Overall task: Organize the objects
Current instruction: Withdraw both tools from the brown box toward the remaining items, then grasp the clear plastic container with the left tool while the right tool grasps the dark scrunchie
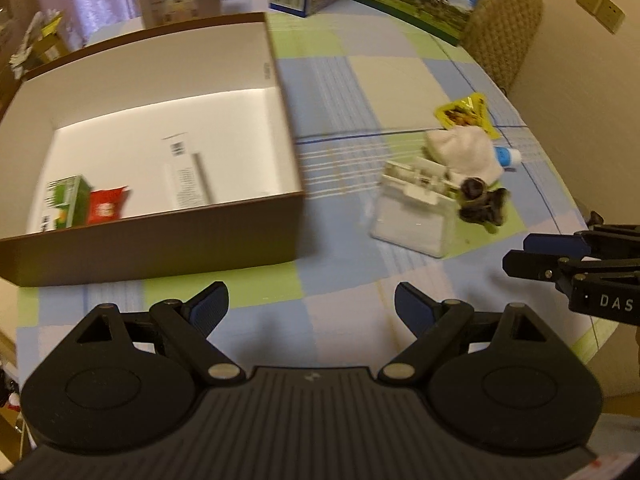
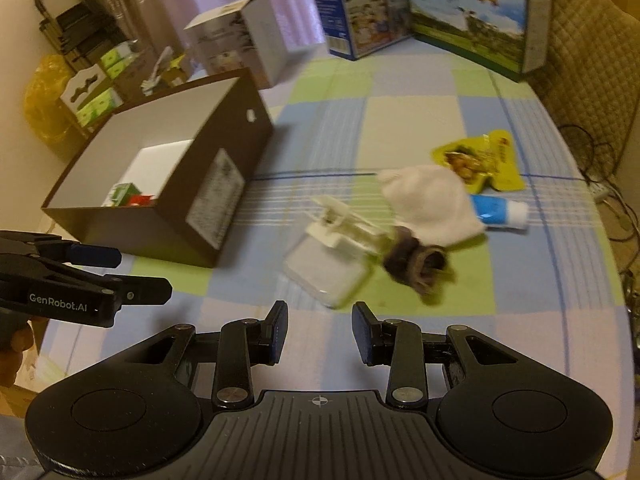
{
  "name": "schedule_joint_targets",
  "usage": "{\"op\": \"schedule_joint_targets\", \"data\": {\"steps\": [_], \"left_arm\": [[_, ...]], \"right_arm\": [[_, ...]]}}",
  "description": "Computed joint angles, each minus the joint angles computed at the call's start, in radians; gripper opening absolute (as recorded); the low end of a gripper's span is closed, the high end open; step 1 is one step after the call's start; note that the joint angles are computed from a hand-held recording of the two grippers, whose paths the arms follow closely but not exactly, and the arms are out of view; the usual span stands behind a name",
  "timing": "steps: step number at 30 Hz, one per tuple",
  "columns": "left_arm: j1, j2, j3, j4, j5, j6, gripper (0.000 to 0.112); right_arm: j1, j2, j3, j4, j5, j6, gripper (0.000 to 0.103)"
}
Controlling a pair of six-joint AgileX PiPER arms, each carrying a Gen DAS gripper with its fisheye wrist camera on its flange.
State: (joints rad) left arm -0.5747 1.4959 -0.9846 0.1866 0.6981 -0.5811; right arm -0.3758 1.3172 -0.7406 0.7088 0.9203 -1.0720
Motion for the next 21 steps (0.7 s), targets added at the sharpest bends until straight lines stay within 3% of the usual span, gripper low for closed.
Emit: {"op": "schedule_joint_targets", "data": {"steps": [12, 21], "left_arm": [[-0.126, 0.153, -0.09, 0.049, -0.078, -0.093, 0.088], [-0.153, 0.298, -0.193, 0.081, -0.12, -0.104, 0.094]], "right_arm": [[-0.208, 0.094, -0.049, -0.023, 0.036, -0.109, 0.033], [-0.281, 0.167, -0.084, -0.036, 0.007, -0.105, 0.033]]}}
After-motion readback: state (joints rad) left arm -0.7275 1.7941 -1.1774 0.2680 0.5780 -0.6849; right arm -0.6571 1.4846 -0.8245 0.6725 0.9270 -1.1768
